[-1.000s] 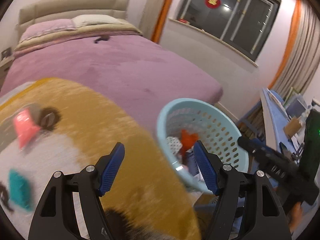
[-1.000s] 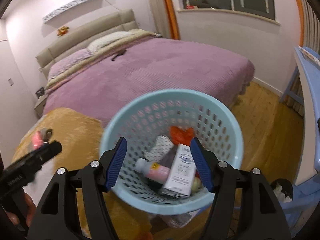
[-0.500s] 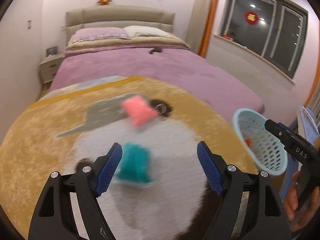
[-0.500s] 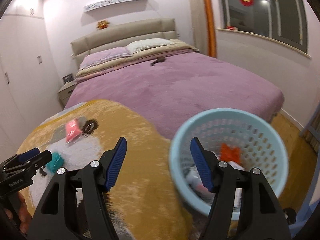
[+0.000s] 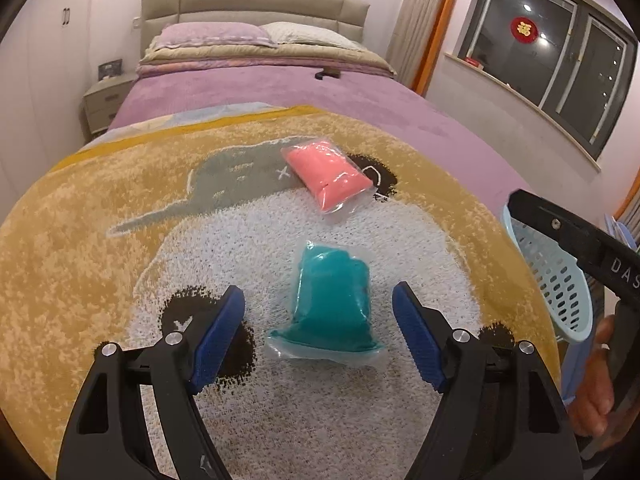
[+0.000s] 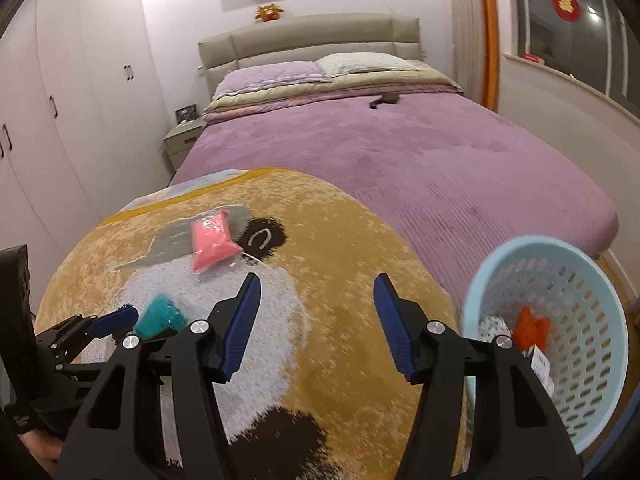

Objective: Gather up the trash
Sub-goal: 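Grasp the teal packet with the left tool while the right tool grasps the pink packet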

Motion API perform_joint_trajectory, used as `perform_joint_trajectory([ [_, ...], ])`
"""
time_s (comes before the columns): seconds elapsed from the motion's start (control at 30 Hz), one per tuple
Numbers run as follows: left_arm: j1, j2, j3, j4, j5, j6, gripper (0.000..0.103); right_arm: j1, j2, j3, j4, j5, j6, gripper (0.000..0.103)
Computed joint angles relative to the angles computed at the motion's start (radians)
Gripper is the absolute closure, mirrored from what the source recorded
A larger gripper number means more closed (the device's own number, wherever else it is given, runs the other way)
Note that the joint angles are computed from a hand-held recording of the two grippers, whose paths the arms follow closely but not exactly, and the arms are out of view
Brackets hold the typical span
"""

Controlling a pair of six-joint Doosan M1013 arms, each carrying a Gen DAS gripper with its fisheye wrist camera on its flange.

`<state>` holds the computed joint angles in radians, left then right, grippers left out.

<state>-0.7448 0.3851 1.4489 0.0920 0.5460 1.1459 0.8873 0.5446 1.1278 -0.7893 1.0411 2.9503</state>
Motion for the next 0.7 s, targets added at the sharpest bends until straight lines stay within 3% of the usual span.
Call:
perform_joint_trajectory([
  [0.13,0.001,0.000,0.001,0.010,0.005,-0.015,0.034,-0.011,0.021,-0.033,0.036,-0.025,-0.071,0.048],
  [0.2,0.000,0.000,0.002,0.015,0.001,-0.022,0.047,-0.020,0.030,-0.048,0.064,-0.044,-0.109,0.048],
  [0.23,0.000,-0.001,0.003,0.007,0.001,-0.014,0.058,-0.024,0.033,-0.053,0.076,-0.051,-0.121,0.048],
  [0.4,0.004,-0.023,0.038,0.114,-0.057,-0.174,0.059,-0.049,0.076,-0.126,0.169,-0.036,-0.202,0.048],
  [0.53,-0.013,-0.031,0.047,0.417,-0.002,-0.458,0.059,-0.065,0.105,-0.169,0.248,-0.083,-0.263,0.048],
  [0.7,0.000,-0.027,0.035,0.366,0.010,-0.420,0.059,-0.072,0.176,-0.274,0.290,-0.043,-0.354,0.047],
])
